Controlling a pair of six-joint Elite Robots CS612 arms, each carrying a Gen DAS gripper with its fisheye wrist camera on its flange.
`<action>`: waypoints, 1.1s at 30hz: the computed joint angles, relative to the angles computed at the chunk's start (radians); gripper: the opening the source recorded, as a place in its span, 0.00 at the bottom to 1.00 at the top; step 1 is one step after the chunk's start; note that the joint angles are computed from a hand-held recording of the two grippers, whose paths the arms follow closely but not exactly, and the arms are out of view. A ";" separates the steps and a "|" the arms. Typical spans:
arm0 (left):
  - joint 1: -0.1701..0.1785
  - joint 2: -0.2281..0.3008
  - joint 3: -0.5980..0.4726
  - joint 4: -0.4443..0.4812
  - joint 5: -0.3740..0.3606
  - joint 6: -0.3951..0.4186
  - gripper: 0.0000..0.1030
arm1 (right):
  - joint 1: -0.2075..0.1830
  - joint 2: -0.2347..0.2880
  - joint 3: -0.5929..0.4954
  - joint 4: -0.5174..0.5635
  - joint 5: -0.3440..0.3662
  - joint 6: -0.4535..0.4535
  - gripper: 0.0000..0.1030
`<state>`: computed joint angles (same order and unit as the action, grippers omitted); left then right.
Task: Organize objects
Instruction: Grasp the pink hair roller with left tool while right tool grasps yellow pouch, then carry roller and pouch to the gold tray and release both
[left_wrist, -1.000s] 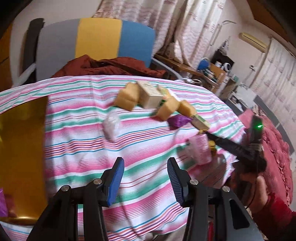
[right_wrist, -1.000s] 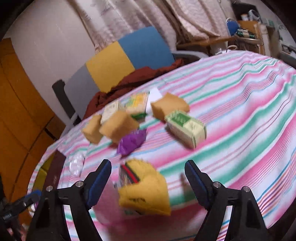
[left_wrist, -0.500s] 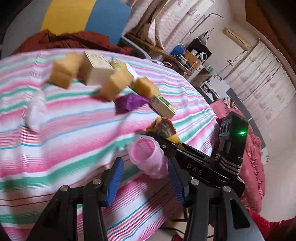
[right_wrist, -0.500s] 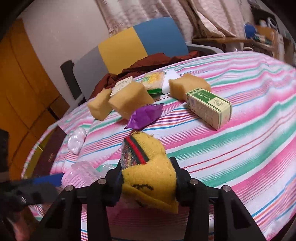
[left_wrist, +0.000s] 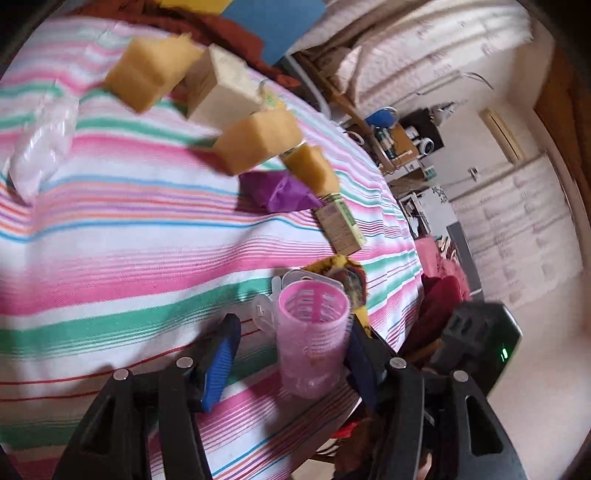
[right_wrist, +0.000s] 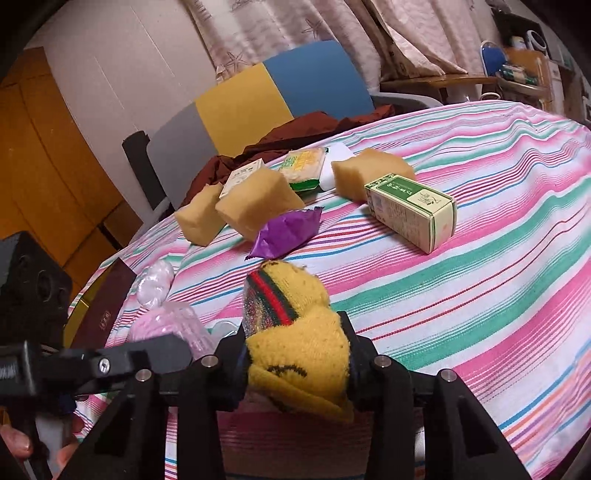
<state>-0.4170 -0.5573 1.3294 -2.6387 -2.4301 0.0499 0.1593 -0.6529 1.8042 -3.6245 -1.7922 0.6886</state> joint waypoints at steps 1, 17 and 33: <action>0.001 0.006 -0.004 -0.012 -0.014 -0.030 0.55 | 0.003 -0.001 -0.003 0.010 -0.009 -0.013 0.41; 0.045 0.001 0.018 -0.073 -0.006 -0.014 0.37 | 0.007 -0.011 0.000 0.034 -0.012 0.001 0.41; 0.129 -0.035 0.084 -0.319 -0.027 -0.035 0.37 | 0.032 -0.016 -0.076 0.100 0.133 -0.059 0.41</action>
